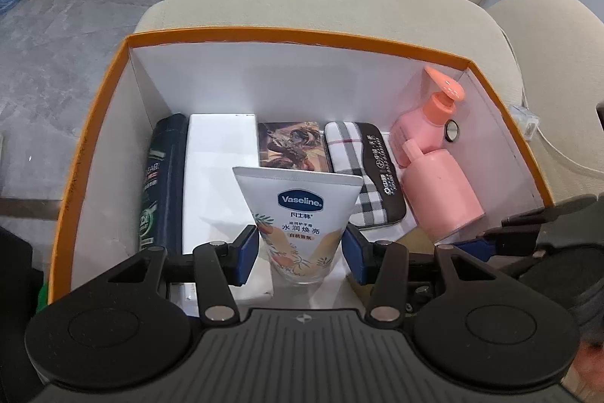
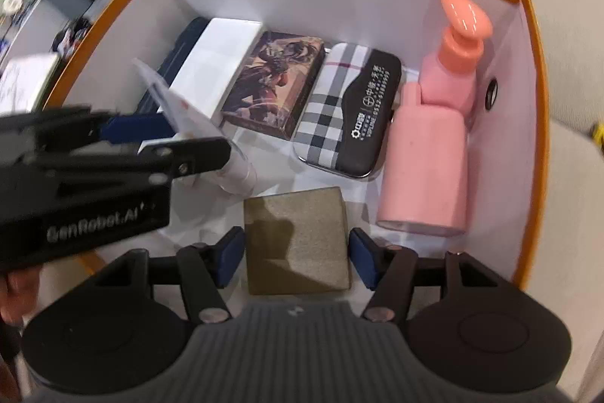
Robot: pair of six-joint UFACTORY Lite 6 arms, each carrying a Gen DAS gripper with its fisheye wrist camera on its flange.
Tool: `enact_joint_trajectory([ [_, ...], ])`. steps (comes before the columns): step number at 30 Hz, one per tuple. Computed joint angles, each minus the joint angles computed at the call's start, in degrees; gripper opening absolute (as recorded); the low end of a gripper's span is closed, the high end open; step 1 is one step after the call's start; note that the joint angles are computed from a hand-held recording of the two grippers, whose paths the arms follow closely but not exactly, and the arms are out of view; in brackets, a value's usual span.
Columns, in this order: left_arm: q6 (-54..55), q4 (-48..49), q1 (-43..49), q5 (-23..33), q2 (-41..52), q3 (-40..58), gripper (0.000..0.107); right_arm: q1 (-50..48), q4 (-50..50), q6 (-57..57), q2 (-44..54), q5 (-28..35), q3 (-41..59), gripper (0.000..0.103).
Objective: Organize rigid objects
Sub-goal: 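Lower the Vaseline tube and brown box into the orange box and release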
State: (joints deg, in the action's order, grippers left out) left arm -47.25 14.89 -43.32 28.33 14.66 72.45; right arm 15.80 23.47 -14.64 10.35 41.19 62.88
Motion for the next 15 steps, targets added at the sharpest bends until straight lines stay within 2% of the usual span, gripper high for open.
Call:
enact_joint_trajectory([
  [3, 0.7, -0.7, 0.9, -0.4, -1.1, -0.6, 0.054, 1.7, -1.5, 4.9, -1.2, -3.9, -1.8, 0.06],
  [5, 0.5, 0.1, 1.1, 0.2, -1.3, -0.2, 0.046, 2.4, -1.7, 7.7, -2.0, -5.8, -2.9, 0.06],
  [7, 1.0, 0.5, 1.0, 0.6, -1.3, 0.4, 0.046, 1.9, 1.8, 6.8, -3.8, -8.3, -5.4, 0.06],
  [11, 3.3, -2.1, 1.6, -0.1, -0.6, 1.0, 0.046, 0.1, 8.8, 0.5, -5.7, -8.8, -7.7, 0.062],
  [15, 4.6, -4.4, 2.0, -2.0, -1.8, -0.9, 0.046, -0.8, 6.5, -0.2, -7.4, -6.5, -7.7, 0.062],
])
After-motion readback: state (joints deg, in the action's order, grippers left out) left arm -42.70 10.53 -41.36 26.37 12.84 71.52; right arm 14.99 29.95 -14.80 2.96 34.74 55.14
